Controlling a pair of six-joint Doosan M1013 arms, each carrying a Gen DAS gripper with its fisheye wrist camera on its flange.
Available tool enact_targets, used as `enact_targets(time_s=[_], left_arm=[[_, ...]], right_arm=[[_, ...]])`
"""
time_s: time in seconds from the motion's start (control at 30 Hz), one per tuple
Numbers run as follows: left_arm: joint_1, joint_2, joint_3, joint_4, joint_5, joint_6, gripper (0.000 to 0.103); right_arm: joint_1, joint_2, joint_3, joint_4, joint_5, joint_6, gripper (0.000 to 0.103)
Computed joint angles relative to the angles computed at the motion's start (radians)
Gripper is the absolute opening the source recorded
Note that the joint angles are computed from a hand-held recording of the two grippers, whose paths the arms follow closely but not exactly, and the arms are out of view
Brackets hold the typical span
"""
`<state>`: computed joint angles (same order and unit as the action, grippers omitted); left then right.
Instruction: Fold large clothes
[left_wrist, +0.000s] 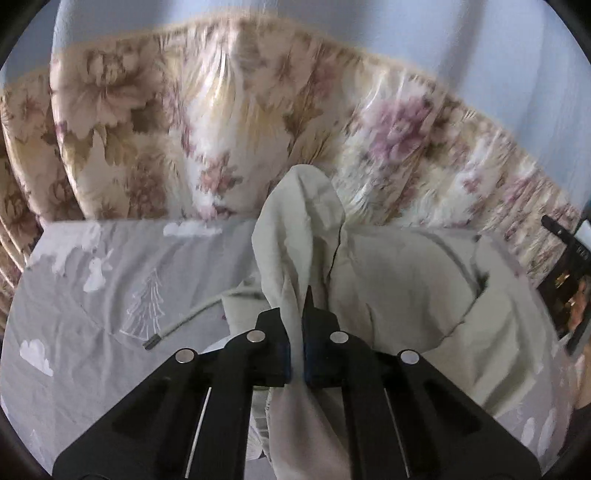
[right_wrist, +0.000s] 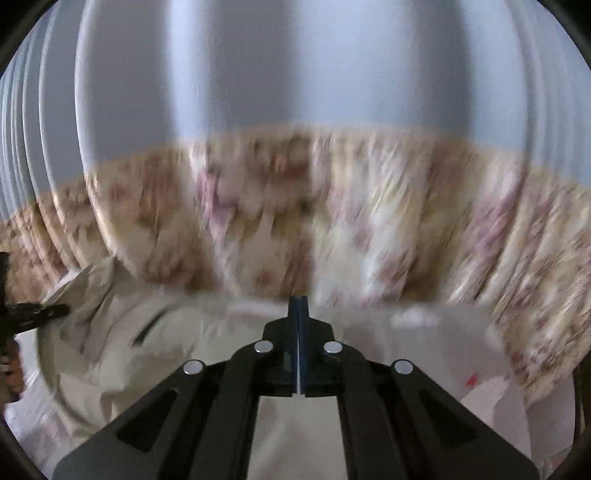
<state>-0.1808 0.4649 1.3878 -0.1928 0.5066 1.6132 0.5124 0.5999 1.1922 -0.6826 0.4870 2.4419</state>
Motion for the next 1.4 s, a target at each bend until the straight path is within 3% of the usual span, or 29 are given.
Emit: enact_targets(time_s=[0.1, 0.13, 0.17, 0.2, 0.3, 0.33, 0.37, 0.4, 0.43, 0.5, 0.6, 0.63, 0.67, 0.73, 0.83, 0.9, 0.97, 1.0, 1.07, 1.1, 1.13, 1.17, 1.2, 1.23, 1.27, 1.3, 1.37, 1.4], left_arm=[[-0.028, 0.012, 0.003, 0.202, 0.017, -0.113, 0.006], [-0.037, 0.011, 0.009, 0.257, 0.020, -0.140, 0.011], [-0.042, 0.012, 0.010, 0.293, 0.028, -0.154, 0.015], [-0.047, 0.014, 0.006, 0.326, 0.045, -0.160, 0.017], [-0.049, 0.009, 0.003, 0.362, 0.074, -0.160, 0.030], [-0.048, 0.010, -0.001, 0.359, 0.087, -0.151, 0.046], [-0.048, 0.008, -0.003, 0.364, 0.096, -0.153, 0.062], [-0.048, 0.007, -0.004, 0.374, 0.101, -0.158, 0.071], [-0.047, 0.006, -0.004, 0.370, 0.105, -0.152, 0.086], [-0.044, 0.006, -0.007, 0.317, 0.114, -0.098, 0.092], [-0.049, 0.019, -0.023, 0.268, 0.155, -0.014, 0.092], [-0.054, 0.021, -0.024, 0.287, 0.155, -0.013, 0.093], [-0.059, 0.021, -0.024, 0.307, 0.151, -0.015, 0.093], [-0.064, 0.018, -0.025, 0.323, 0.131, -0.006, 0.094], [-0.060, 0.021, -0.041, 0.309, 0.114, 0.003, 0.097], [-0.056, 0.027, -0.054, 0.302, 0.104, -0.016, 0.098], [-0.050, 0.033, -0.065, 0.287, 0.107, -0.032, 0.099], [-0.046, 0.036, -0.070, 0.273, 0.111, -0.039, 0.099], [-0.043, 0.040, -0.075, 0.272, 0.120, -0.046, 0.100], [-0.045, 0.048, -0.083, 0.307, 0.133, -0.072, 0.100], [-0.048, 0.056, -0.093, 0.332, 0.150, -0.089, 0.098], [-0.051, 0.071, -0.112, 0.350, 0.178, -0.099, 0.081], [-0.051, 0.085, -0.129, 0.344, 0.201, -0.090, 0.067], [-0.048, 0.101, -0.152, 0.320, 0.228, -0.073, 0.047], [-0.048, 0.118, -0.177, 0.312, 0.251, -0.086, 0.036], [-0.049, 0.125, -0.188, 0.322, 0.258, -0.106, 0.016], [-0.046, 0.130, -0.198, 0.291, 0.246, -0.101, 0.005], [-0.044, 0.124, -0.191, 0.263, 0.222, -0.088, 0.004]], right_arm=[[0.003, 0.033, -0.036, 0.231, 0.076, -0.298, 0.006], [0.003, 0.043, -0.047, 0.273, 0.100, -0.352, 0.017], [0.005, 0.053, -0.052, 0.312, 0.124, -0.399, 0.032], [0.003, 0.059, -0.051, 0.343, 0.129, -0.428, 0.038], [0.001, 0.058, -0.033, 0.403, 0.129, -0.475, 0.042], [0.001, 0.055, -0.028, 0.414, 0.128, -0.473, 0.053], [-0.001, 0.053, -0.027, 0.429, 0.130, -0.475, 0.073], [-0.007, 0.051, -0.025, 0.471, 0.134, -0.491, 0.081], [-0.014, 0.052, -0.027, 0.526, 0.138, -0.524, 0.084], [-0.021, 0.065, -0.037, 0.567, 0.157, -0.542, 0.083], [-0.007, 0.076, -0.034, 0.508, 0.136, -0.508, 0.054], [0.001, 0.068, -0.022, 0.457, 0.111, -0.484, 0.024], [0.002, 0.056, -0.009, 0.458, 0.080, -0.499, 0.006], [0.006, 0.026, 0.024, 0.367, 0.002, -0.420, 0.002], [-0.016, -0.013, 0.067, 0.351, -0.147, -0.320, 0.001], [-0.048, -0.022, 0.089, 0.315, -0.241, -0.105, 0.001], [-0.077, -0.006, 0.075, 0.330, -0.215, 0.029, 0.001], [-0.085, 0.015, 0.047, 0.380, -0.144, 0.018, 0.001], [-0.096, 0.054, -0.010, 0.553, 0.008, -0.141, 0.005], [-0.095, 0.064, -0.022, 0.593, 0.054, -0.208, 0.005], [-0.091, 0.059, -0.014, 0.582, 0.048, -0.222, 0.013], [-0.083, 0.045, 0.015, 0.533, 0.003, -0.211, 0.050], [-0.078, 0.034, 0.030, 0.501, -0.019, -0.193, 0.072], [-0.073, 0.024, 0.045, 0.454, -0.046, -0.145, 0.086], [-0.067, 0.010, 0.064, 0.392, -0.087, -0.094, 0.086], [-0.061, 0.010, 0.059, 0.366, -0.091, -0.096, 0.086], [-0.051, 0.029, 0.010, 0.380, -0.042, -0.199, 0.084], [-0.044, 0.061, -0.052, 0.404, 0.044, -0.278, 0.079]])
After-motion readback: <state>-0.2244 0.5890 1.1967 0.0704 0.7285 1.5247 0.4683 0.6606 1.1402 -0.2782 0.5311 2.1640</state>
